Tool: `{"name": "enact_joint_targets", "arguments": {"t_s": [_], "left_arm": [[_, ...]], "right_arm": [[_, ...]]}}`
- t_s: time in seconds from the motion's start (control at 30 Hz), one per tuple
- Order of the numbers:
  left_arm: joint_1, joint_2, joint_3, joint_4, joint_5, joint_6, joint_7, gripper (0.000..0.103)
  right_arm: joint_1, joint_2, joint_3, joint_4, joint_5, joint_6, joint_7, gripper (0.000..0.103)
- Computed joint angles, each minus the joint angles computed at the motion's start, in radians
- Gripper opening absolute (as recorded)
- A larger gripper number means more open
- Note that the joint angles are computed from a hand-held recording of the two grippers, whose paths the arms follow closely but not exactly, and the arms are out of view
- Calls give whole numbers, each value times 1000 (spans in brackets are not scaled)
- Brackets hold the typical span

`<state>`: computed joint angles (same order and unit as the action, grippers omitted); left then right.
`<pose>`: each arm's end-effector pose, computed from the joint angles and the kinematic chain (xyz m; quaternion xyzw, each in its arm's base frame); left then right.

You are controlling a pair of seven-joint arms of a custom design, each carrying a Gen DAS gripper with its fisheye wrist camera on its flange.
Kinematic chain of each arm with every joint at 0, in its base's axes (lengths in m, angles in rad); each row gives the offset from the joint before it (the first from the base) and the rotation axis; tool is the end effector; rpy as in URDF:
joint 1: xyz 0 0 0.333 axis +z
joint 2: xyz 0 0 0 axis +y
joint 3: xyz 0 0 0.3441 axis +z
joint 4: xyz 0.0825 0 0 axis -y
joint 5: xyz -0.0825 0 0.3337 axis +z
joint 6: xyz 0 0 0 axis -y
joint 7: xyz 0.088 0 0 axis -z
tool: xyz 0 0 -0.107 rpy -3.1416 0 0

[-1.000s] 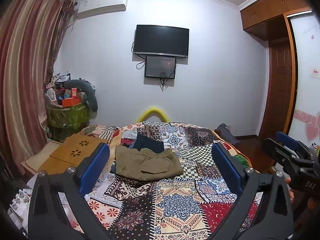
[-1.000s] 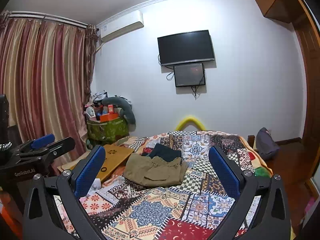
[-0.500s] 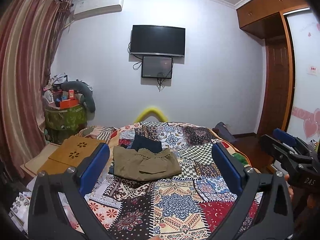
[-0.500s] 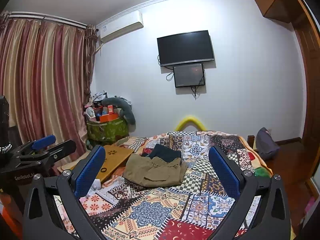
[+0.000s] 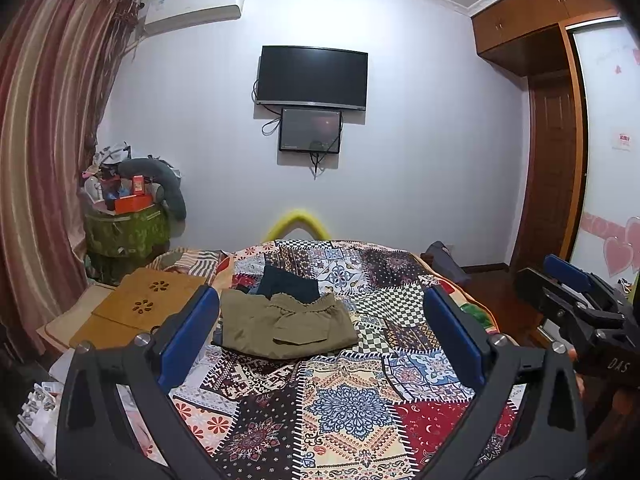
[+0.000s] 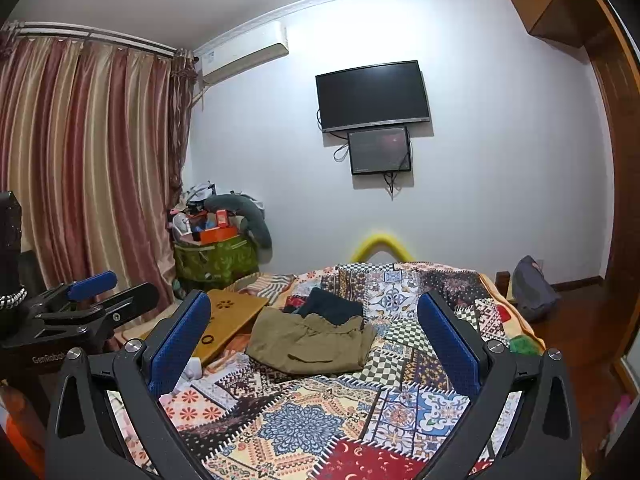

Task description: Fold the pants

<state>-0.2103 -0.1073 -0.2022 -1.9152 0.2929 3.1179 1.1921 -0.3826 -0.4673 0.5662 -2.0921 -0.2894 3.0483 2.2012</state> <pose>0.4587 -0.2365 0.7379 -0.4590 0.6470 -0.5173 0.3209 0.3840 0.1834 0.7659 -0.5377 0.5549 -0.4154 0.4800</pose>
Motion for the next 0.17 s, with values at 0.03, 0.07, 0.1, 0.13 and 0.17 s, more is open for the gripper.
{"name": "enact_joint_targets", "arguments": {"t_s": [0.03,0.07,0.1,0.13,0.17], "left_arm": [[-3,2,3,2,-6,-3,5,103],[-8,6,6,5,-15,-6,14,103],[-12,11,9,9,-24,-11,24,103],[-14,16,10,13,-31,-15,32,103],[-12,21,7,18,-29,-19,32,103]], "right_arm": [[-1,1,1,0,-1,-1,1,103],[-3,3,1,1,-1,-2,2,103],[-2,5,1,1,-2,-3,3,103],[-2,9,0,2,-3,-5,4,103],[-4,11,3,3,-5,-6,8,103]]}}
